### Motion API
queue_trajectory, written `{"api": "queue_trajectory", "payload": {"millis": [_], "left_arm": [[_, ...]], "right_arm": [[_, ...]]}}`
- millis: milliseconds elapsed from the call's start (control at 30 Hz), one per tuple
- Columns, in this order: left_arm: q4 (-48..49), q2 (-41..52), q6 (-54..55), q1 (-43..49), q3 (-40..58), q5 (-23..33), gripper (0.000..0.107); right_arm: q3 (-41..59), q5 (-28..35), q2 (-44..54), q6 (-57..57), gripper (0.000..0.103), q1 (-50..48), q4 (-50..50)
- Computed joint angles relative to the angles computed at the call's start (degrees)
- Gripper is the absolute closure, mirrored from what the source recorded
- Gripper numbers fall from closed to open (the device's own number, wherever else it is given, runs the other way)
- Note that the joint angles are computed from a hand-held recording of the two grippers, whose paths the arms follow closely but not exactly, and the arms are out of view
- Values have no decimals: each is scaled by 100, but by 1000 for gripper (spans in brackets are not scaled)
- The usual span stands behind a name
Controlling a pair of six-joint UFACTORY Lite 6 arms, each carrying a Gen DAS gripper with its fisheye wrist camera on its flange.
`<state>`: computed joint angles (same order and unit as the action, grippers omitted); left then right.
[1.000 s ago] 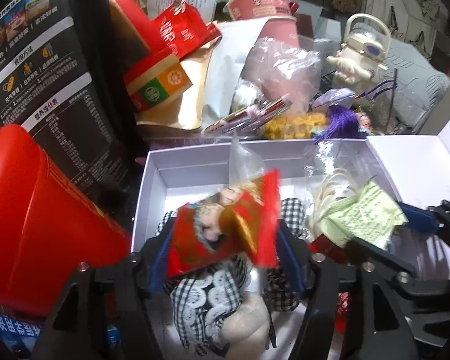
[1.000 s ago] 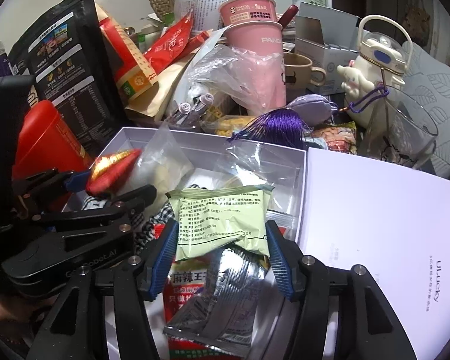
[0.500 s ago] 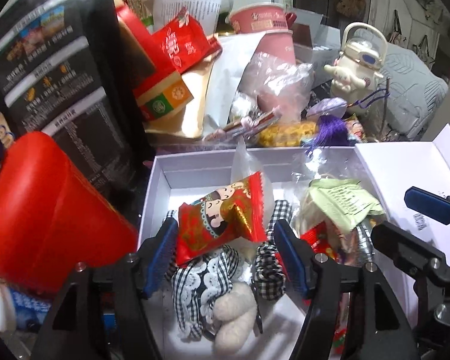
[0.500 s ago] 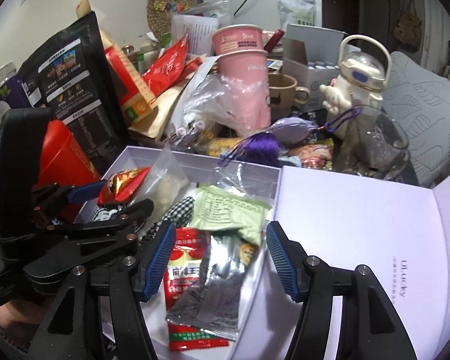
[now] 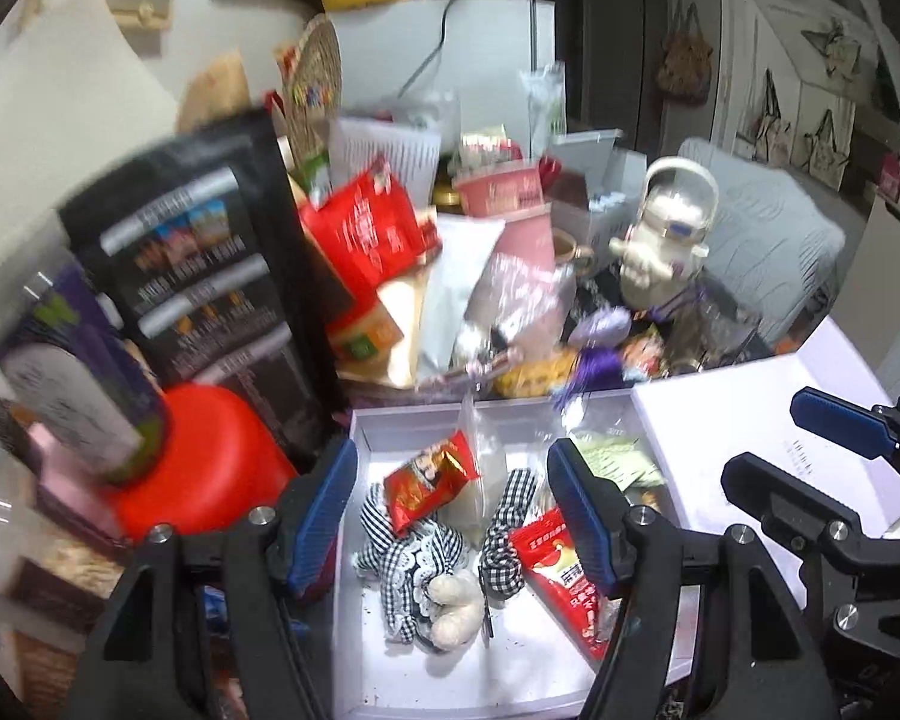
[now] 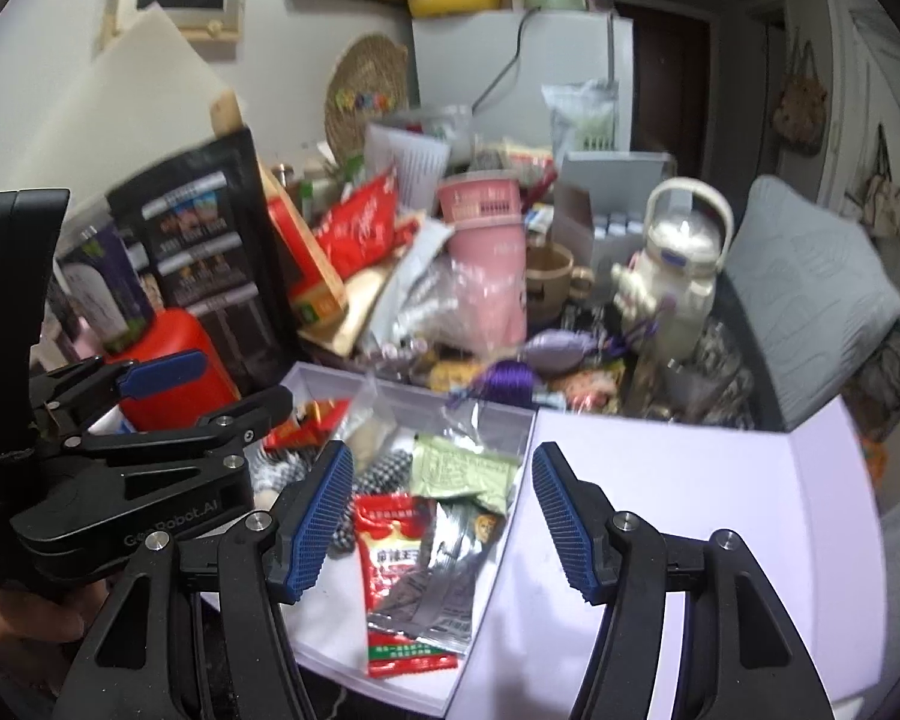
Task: Organize soft objects
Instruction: 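Withdraw both grippers from the box back over the table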
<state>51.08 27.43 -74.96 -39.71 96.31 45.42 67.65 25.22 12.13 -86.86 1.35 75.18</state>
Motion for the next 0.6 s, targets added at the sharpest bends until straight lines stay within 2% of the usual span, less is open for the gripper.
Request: {"api": "queue_trajectory", "payload": {"millis": [367, 600], "left_arm": [[625, -1277, -493, -707, -545, 689, 41], [1113, -2053, -950, -1519, -992, 1477, 41]], "right_arm": [[-904, 254, -1901, 7, 40, -286, 35], [-1691, 608, -3232, 7, 40, -631, 51]]}}
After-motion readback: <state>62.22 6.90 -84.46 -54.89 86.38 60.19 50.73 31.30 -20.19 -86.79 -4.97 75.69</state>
